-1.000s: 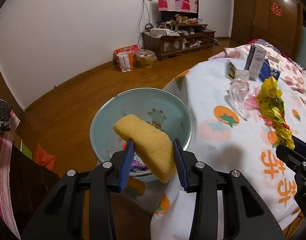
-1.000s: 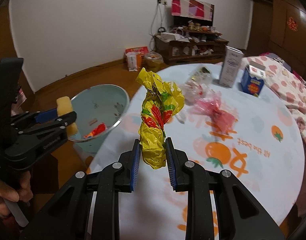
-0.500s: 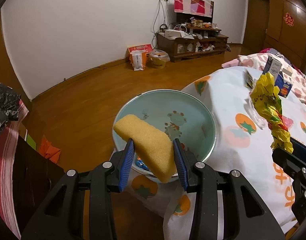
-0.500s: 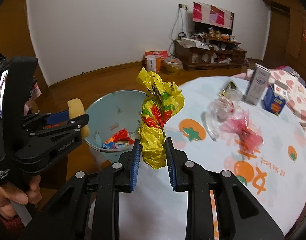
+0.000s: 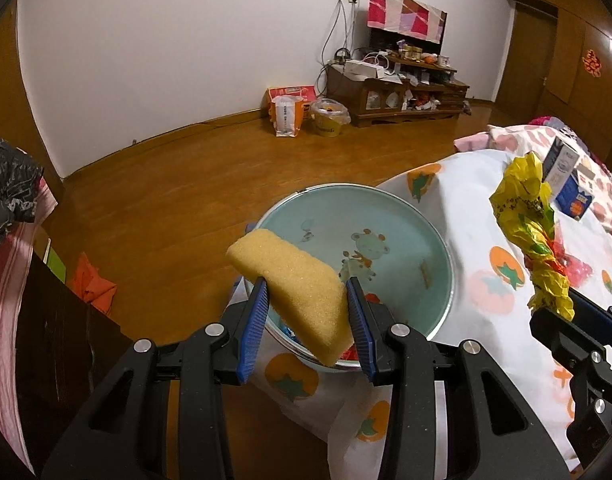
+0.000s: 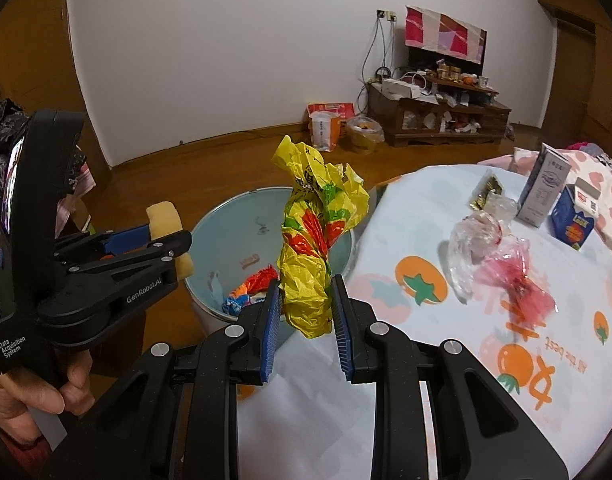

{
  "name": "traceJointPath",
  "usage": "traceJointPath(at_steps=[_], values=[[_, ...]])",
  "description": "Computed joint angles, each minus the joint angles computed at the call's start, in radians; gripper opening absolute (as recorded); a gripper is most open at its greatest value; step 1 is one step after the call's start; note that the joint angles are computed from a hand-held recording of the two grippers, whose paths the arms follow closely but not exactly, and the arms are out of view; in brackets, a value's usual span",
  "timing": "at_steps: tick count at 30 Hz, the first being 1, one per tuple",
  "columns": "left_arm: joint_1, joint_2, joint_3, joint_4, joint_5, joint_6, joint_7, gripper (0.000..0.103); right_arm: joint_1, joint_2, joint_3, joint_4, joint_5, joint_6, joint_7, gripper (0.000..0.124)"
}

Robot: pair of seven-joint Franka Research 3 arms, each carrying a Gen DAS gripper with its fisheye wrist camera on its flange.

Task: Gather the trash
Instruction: 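Lower both tools over the blue bin and open them to drop the items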

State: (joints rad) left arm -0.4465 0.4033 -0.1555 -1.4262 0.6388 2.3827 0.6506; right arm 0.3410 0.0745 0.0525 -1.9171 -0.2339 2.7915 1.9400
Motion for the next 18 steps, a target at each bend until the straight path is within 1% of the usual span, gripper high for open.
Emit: traceJointPath(at_steps=[9, 12, 15, 16, 18], values=[[0.025, 0.002, 0.014, -0.001, -0.015, 0.009, -0.027, 0.040, 0.012, 0.060, -0.013, 0.063, 0.023, -0.015, -0.021, 0.026], [0.045, 0.009, 0.010, 0.002, -0.043, 0.020, -0.021, 0.040, 0.015, 0.079, -0.015, 0.082, 0.043, -0.029, -0.037, 0.026], [0.049, 0.026, 0.010, 0.019, -0.052, 0.024, -0.008, 0.040, 0.026, 0.108, -0.024, 0.116, 0.037, -0.045, -0.037, 0.026], [0.052, 0.029, 0.009, 0.021, -0.057, 0.032, -0.003, 0.040, 0.029, 0.118, -0.028, 0.128, 0.037, -0.049, -0.036, 0.026], [0.069, 0.030, -0.001, 0.008, -0.090, 0.081, 0.014, 0.040, 0.036, 0.145, -0.037, 0.161, 0.032, -0.060, -0.031, 0.026]])
